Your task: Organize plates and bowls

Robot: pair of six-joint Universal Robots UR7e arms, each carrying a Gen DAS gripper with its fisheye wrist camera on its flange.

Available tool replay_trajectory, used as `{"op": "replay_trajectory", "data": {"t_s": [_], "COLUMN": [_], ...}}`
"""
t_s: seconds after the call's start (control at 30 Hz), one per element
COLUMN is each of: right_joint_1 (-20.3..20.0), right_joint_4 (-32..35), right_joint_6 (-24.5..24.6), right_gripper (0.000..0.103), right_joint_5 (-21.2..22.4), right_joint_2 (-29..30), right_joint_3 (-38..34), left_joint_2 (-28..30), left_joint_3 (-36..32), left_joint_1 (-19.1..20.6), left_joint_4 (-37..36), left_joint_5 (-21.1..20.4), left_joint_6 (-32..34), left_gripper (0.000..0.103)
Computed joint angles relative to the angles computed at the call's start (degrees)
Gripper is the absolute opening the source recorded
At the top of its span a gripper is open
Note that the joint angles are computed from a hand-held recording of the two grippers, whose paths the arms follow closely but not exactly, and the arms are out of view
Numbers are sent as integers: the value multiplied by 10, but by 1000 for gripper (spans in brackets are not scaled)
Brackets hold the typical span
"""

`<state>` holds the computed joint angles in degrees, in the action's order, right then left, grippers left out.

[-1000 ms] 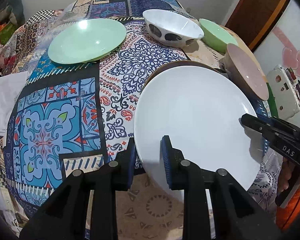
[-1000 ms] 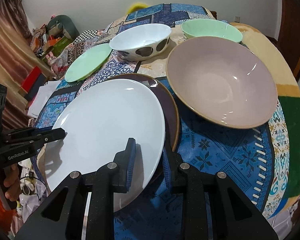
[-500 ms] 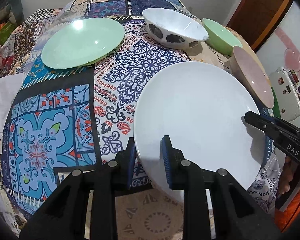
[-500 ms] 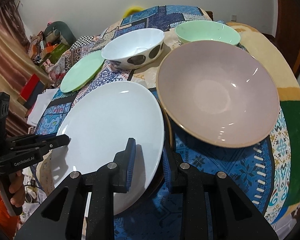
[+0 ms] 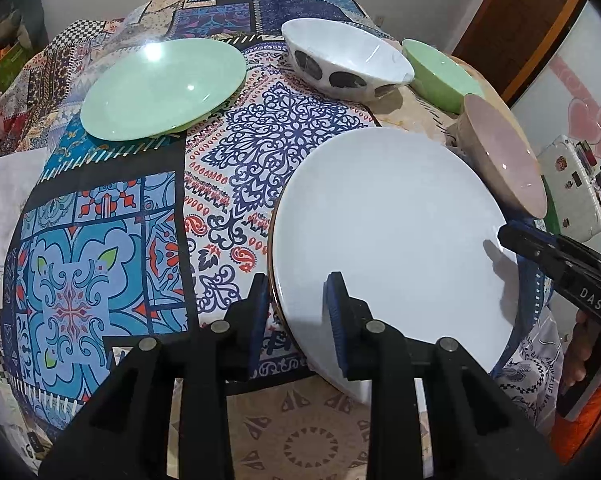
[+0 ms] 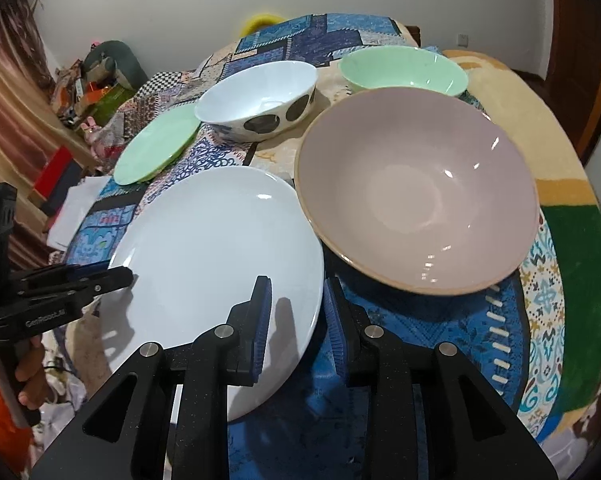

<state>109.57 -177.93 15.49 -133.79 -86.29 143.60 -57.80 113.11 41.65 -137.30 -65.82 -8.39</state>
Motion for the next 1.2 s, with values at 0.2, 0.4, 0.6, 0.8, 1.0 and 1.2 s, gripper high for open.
{"op": "replay_trajectory", "data": {"t_s": [0.2, 0.4, 0.6, 0.8, 1.0, 1.2], "right_joint_1": [19, 37, 57, 51, 32, 14], "right_joint_4": [10, 7, -18, -38, -42, -45], "right_joint_6": [5, -7, -41, -77, -105, -129], "right_gripper": [27, 34, 49, 50, 50, 50], "right_joint_5": [-22, -29, -33, -15, -8, -9], "right_joint_2": [10, 28, 64, 109, 169, 221], "right_joint_3": [-11, -36, -74, -116, -158, -205], "left_joint_2": [-25, -59, -88, -84, -49, 3], "left_joint_3": [22, 32, 27, 0, -48, -109], "left_joint_1": [-11, -13, -6, 10, 41, 87], "left_joint_4": [-18, -47, -76, -101, -103, -88], "left_joint_5": [16, 46, 84, 112, 123, 116], "left_joint_6": [13, 27, 57, 99, 118, 141], "left_gripper": [34, 53, 66, 84, 88, 89]}}
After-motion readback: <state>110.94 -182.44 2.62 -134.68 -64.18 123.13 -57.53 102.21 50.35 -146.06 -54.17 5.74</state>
